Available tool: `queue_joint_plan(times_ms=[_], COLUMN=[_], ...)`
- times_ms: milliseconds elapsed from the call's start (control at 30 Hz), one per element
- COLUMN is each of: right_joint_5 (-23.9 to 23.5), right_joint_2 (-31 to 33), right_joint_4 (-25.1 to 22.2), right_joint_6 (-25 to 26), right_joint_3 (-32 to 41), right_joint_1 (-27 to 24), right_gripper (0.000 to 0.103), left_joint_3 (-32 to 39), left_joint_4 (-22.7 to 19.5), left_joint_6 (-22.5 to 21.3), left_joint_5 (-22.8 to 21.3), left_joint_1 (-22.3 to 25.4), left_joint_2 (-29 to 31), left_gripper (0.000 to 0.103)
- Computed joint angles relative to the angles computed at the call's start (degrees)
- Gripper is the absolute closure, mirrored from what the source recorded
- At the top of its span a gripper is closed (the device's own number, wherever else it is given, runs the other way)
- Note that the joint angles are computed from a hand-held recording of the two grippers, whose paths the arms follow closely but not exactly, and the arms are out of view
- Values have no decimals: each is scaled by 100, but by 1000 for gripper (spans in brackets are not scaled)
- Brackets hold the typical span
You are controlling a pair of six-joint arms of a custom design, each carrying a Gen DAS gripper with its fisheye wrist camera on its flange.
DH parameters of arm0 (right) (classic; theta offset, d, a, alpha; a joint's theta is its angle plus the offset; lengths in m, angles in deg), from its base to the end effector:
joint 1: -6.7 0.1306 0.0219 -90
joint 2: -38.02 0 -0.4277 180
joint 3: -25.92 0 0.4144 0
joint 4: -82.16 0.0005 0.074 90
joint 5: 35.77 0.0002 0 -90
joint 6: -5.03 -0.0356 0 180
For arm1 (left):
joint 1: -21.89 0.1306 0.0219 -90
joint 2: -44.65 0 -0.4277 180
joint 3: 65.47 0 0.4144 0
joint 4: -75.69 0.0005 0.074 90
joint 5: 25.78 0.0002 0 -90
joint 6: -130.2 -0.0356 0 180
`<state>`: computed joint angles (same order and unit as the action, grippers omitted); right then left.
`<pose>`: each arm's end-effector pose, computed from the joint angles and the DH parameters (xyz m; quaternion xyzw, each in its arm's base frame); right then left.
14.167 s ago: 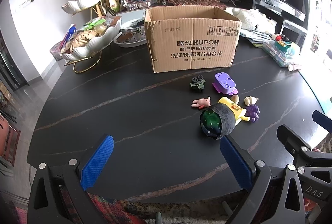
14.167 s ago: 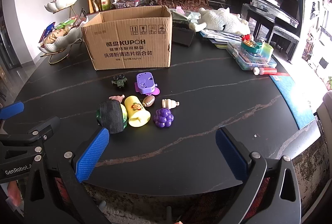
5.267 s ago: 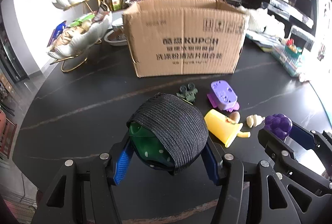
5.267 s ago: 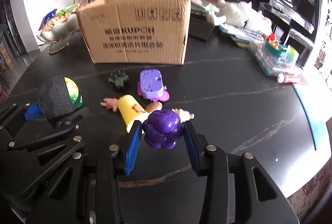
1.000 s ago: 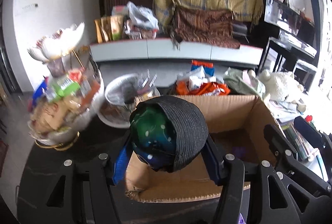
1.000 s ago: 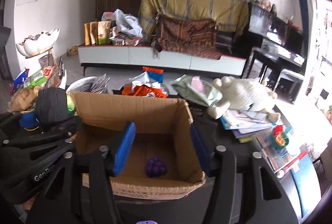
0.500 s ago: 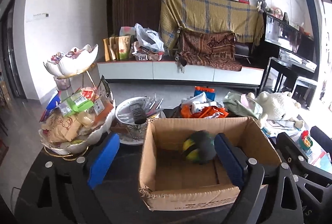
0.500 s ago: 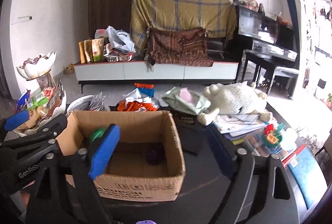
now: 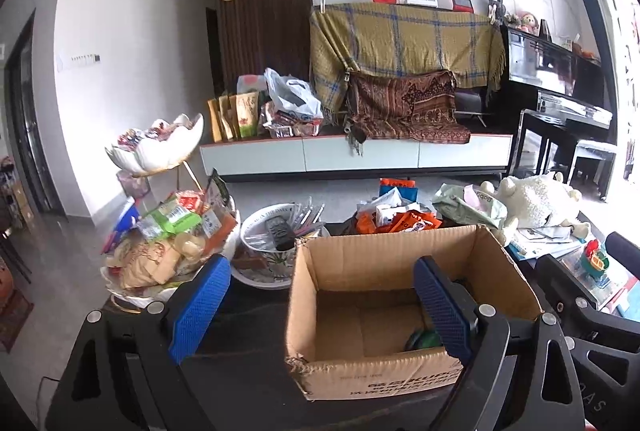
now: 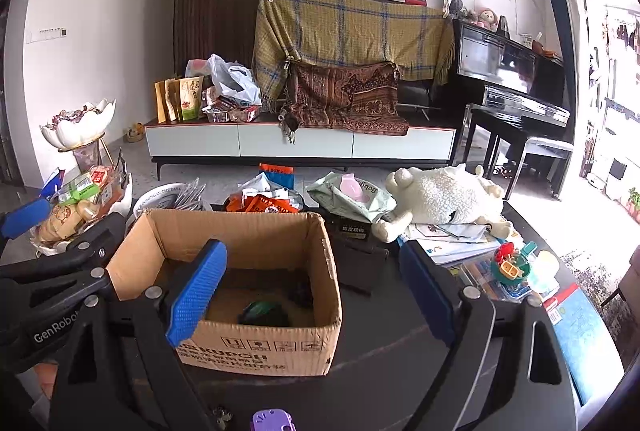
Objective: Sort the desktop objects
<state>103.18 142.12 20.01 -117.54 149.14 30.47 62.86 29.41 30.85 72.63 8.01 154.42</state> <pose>0.5498 0.2122 0.6146 0.2287 0.8196 -0.1637 0.4991 0.6355 -0.1629 0.6140 0.2090 0.8285 -0.0831 0.5129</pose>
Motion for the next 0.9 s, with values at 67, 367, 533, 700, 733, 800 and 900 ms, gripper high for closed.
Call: queue_joint_plan(times_ms=[67,367,533,700,733,800,900], right_joint_5=[26,220,364,596,622,589,581], right_joint_2=[-37,-202,-252,-290,-303,-336,-383], right_joint_4=[-1,-109,-350,-436,-445,-433,-426], right_joint_6=[-9,-170,-366,-398,-414,-440,-469], right_joint_3=[-36,-164,-151,-181,-193,-222,-269], right_joint_1=[41,251,342,472,489,506,549], right_gripper=[16,12,1,1,1,1,1], left_joint_3=[-125,-632,-840,-1023,-1074,-1178,-1253], left_joint_4=[69,372,438,433,460,533,531], left_joint_6=[2,1,123,232,237,244,233], left_joint_5=[-19,8,55,167,171,148,199], left_joint_1=[17,104,191,267,276,284,316], left_joint_2=[-102,-504,-668,-817,-857,-938,-1007], left_gripper=[13,12,3,3,3,2,2])
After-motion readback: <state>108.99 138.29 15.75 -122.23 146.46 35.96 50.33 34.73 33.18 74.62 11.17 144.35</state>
